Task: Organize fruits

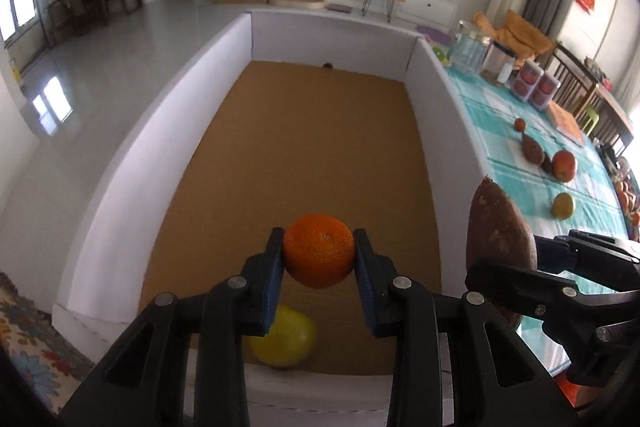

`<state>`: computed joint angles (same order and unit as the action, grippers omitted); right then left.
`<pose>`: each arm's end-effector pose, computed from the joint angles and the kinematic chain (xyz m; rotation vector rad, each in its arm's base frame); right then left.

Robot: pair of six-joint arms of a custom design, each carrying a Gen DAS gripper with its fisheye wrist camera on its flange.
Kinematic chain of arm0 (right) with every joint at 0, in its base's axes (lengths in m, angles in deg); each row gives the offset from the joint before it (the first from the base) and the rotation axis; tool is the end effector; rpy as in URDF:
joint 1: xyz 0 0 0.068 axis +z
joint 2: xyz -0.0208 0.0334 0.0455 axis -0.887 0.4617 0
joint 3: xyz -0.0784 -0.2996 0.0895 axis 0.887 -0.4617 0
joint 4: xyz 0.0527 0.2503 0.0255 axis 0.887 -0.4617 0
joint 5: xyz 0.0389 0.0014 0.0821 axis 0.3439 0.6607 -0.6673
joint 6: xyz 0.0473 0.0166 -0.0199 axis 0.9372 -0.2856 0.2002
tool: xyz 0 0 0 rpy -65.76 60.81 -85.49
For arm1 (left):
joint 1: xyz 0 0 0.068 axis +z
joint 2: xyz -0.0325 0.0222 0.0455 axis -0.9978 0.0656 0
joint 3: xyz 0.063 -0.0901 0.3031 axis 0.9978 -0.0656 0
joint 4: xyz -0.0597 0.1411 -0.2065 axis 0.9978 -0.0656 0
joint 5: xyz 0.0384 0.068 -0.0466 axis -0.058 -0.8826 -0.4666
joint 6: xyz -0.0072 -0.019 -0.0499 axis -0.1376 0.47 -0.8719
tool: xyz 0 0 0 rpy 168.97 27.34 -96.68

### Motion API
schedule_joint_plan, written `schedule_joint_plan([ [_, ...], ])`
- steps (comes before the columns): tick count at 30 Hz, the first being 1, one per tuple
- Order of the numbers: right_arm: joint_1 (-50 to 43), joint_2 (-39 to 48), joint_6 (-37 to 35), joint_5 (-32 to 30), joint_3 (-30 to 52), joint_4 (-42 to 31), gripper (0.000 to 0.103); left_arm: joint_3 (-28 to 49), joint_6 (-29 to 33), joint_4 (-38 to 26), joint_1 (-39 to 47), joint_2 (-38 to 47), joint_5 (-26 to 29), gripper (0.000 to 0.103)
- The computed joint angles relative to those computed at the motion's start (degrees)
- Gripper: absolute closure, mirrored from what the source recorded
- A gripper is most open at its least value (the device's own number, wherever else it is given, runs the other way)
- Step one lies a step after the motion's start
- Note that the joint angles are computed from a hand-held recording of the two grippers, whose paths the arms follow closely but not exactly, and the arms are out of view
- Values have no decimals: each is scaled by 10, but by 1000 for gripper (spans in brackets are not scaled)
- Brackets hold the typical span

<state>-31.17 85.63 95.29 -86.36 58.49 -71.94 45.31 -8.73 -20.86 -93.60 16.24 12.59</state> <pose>0.3256 0.2069 0.2472 -0.3185 2.5277 0.6388 0.3041 -0.0411 0.2259 0.0485 2.5180 -0.1595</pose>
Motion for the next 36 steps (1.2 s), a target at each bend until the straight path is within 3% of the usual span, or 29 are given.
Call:
schedule_joint_plan([
  [7,12,63,-9,13,46,-26,59,8,-1,-4,-1,38,-11,64],
  [9,7,58,-5,11,50,-28,54,11,-20,-14,-8,31,-25,45],
  [13,-20,-26,-11,18,5,6,54,7,-38,-1,-13,-14,-32,32],
  [16,-47,-110,-27,57,-48,34,49,-4,-52,20,-43,-58,-40,24],
  [18,-74,-162,-33,87,-100,55,34,-5,-56,25,-75,-74,-29,24],
  [20,-114,-201,-42,108,-169,83,28,-6,-55,28,-110,-82,-2,24],
  [24,-226,-226,-62,162,-321,137,28,-14,-56,40,-212,-60,52,22],
  [29,-461,-194,-94,91,-466,264,28,21,-75,40,-331,65,95,22],
  [32,-585,-214,-106,11,-502,288,28,39,-95,52,-376,130,51,22],
  [36,-594,-241,-96,5,-519,308,28,25,-102,66,-410,149,-22,22],
])
